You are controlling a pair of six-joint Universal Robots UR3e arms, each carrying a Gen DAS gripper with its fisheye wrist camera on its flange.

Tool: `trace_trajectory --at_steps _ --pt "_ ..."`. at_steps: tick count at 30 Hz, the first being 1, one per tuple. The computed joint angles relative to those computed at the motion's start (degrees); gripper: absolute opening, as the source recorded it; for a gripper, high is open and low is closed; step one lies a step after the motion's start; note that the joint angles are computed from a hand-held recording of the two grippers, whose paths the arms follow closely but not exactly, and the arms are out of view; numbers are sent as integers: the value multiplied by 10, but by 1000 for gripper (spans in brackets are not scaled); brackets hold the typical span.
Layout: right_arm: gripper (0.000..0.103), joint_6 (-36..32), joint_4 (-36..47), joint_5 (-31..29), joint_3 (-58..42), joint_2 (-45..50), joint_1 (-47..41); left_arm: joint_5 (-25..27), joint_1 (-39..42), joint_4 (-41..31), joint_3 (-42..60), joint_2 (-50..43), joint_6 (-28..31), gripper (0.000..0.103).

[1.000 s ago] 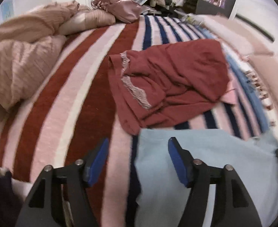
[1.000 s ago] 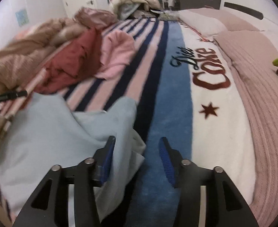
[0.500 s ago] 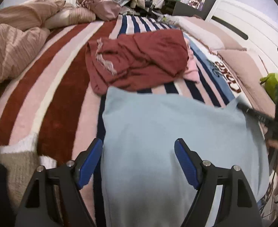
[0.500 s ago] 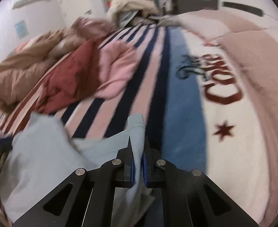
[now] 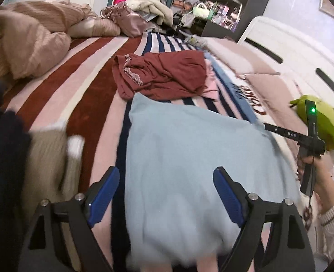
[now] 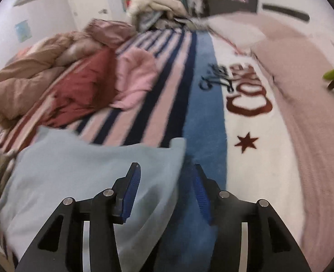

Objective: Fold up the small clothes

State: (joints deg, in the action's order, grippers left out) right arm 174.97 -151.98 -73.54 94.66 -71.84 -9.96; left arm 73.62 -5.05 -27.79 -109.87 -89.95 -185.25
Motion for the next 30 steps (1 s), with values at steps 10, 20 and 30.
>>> trace_trajectory --at_steps 10,20,30 --pt "5 -120 96 106 231 -271 38 -60 -2 26 -191 126 -40 86" --pt "3 -96 74 -6 312 -299 71 -107 13 243 -229 -7 -151 92" --pt "9 -34 49 83 176 -161 160 -40 4 266 -143 -93 -198 52"
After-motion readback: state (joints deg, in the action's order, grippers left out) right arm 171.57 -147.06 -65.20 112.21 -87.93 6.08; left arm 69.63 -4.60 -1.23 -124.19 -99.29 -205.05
